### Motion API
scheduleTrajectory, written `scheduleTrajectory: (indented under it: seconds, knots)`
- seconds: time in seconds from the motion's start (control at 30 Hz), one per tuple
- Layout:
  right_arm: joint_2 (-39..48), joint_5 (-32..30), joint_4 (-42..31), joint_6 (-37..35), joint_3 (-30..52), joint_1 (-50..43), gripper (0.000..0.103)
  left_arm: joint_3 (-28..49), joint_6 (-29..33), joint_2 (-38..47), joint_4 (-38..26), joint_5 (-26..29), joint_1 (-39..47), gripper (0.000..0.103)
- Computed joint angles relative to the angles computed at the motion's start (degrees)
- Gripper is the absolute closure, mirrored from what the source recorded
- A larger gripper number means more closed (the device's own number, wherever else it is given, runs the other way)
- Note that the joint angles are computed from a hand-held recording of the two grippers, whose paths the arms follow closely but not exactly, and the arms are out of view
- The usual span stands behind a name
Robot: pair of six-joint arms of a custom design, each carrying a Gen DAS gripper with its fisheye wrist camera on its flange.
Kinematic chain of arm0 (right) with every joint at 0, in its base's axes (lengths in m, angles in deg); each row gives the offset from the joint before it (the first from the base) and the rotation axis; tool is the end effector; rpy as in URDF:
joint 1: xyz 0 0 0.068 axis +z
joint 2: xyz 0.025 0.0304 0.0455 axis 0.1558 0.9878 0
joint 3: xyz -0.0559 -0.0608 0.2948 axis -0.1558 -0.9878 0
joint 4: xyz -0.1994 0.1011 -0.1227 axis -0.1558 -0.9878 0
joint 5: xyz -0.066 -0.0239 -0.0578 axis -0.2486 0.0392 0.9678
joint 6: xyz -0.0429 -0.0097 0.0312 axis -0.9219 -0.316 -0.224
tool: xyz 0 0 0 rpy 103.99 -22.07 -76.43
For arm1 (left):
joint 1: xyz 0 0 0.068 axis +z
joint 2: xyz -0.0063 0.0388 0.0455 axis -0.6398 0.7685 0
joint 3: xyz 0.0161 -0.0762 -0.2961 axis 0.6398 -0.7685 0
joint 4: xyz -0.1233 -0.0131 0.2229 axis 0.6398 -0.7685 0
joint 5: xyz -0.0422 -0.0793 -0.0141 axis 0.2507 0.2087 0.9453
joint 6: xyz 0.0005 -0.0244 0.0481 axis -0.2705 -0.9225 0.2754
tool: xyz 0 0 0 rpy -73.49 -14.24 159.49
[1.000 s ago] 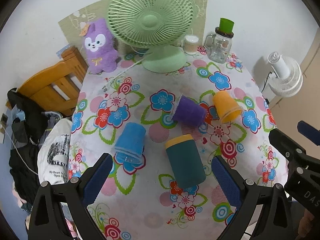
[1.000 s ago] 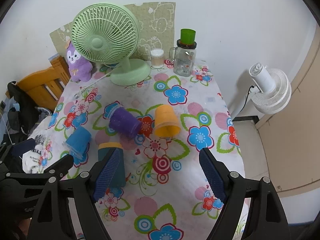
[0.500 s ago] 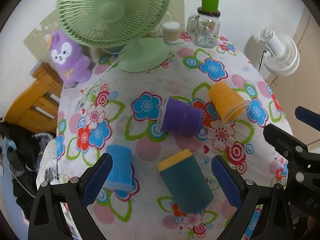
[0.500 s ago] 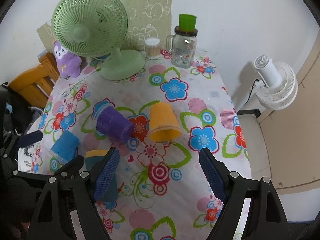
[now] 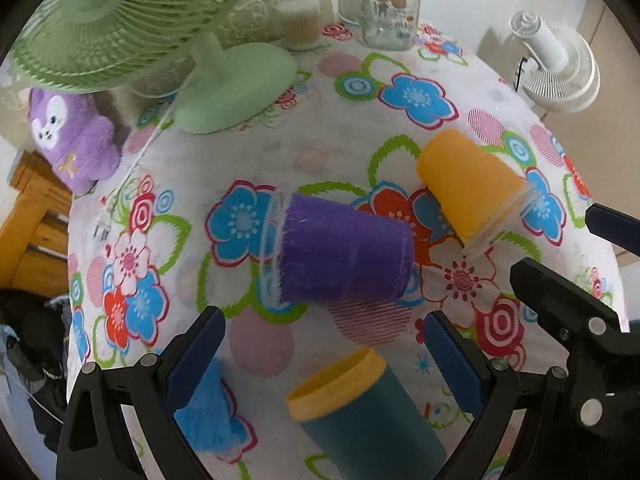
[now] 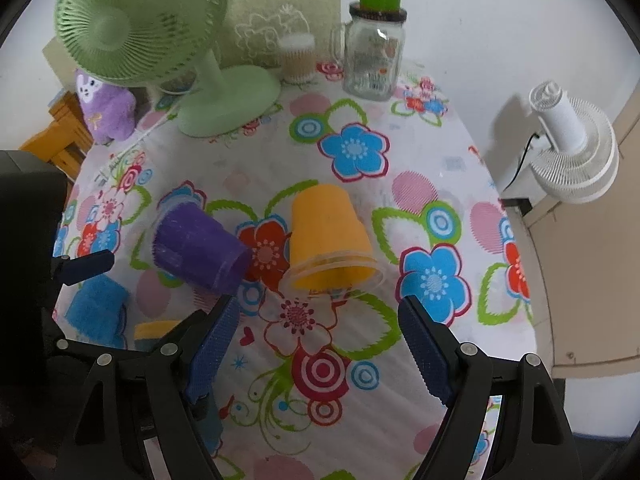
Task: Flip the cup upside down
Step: 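Grasp the purple cup with the right tool and lift it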
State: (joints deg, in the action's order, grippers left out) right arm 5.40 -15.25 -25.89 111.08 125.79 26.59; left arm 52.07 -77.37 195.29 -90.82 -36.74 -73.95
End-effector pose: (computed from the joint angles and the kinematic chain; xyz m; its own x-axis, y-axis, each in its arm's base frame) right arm 0.2416 0.0691 0.1870 -0.8591 0.3450 -0.3780 0.3565 0.9334 0.0415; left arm 0.3167 -0.2119 0.1679 -0.7052 0.6524 -0.2776 0.6502 0.7512 0.1134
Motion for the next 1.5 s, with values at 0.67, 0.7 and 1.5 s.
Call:
scheduleTrajectory:
  seconds: [0.67, 0.7, 1.5]
  knots:
    - [4.5, -3.6, 4.1, -1.4, -2.9, -5.4, 0.019, 4.8, 3.8, 9.0, 2.7, -1.3, -0.6, 0.022]
    - [4.5, -3.7, 4.0, -1.6, -2.9, -5.3, 0.019, 4.7, 4.1, 8.7, 2.9, -1.4, -0.5, 0.022]
    - [-16.6, 3.6, -12.5, 15.7, -7.8, 8.5, 0.019, -9.6, 18.0, -11.2, 4.6, 1.3, -7.3, 0.022]
